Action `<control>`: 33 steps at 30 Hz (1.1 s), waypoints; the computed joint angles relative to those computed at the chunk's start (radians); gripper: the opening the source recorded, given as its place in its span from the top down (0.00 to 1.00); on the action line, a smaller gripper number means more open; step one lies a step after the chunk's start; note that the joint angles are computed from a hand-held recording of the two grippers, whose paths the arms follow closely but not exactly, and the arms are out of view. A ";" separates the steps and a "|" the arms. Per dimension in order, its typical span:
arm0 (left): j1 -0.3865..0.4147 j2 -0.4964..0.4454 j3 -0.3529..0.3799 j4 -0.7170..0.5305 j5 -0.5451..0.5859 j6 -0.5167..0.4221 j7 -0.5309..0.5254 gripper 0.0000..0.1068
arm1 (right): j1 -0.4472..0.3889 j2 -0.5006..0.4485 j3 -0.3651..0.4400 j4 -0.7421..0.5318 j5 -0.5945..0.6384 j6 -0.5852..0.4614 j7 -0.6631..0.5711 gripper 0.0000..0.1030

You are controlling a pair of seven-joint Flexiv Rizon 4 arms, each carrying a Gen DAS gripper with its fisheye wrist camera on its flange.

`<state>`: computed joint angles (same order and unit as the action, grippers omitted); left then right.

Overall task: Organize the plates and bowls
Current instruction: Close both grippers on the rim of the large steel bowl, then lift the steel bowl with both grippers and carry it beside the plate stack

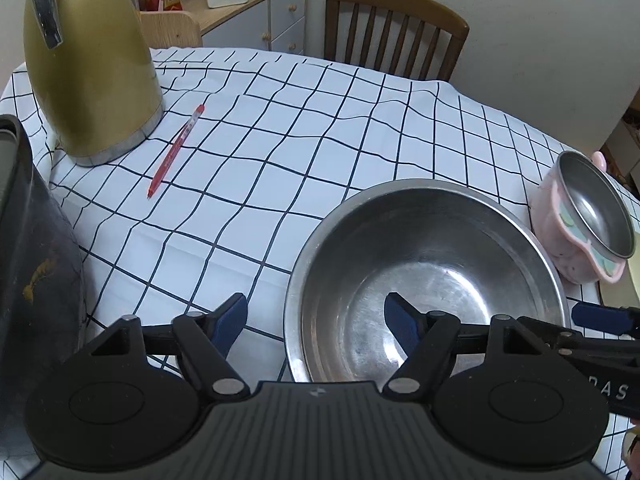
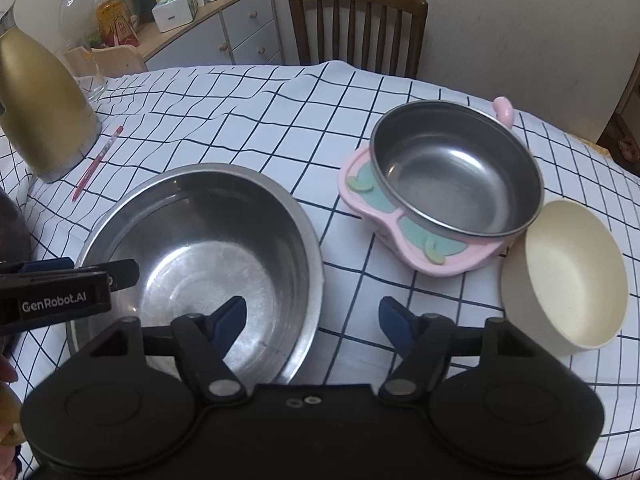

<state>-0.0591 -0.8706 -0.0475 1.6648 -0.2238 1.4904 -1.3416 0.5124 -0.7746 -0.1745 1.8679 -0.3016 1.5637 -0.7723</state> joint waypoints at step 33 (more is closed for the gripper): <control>0.063 0.175 -0.085 0.273 -0.003 0.060 -0.017 0.78 | -0.041 0.146 0.080 0.157 -0.011 -0.043 -0.010 0.84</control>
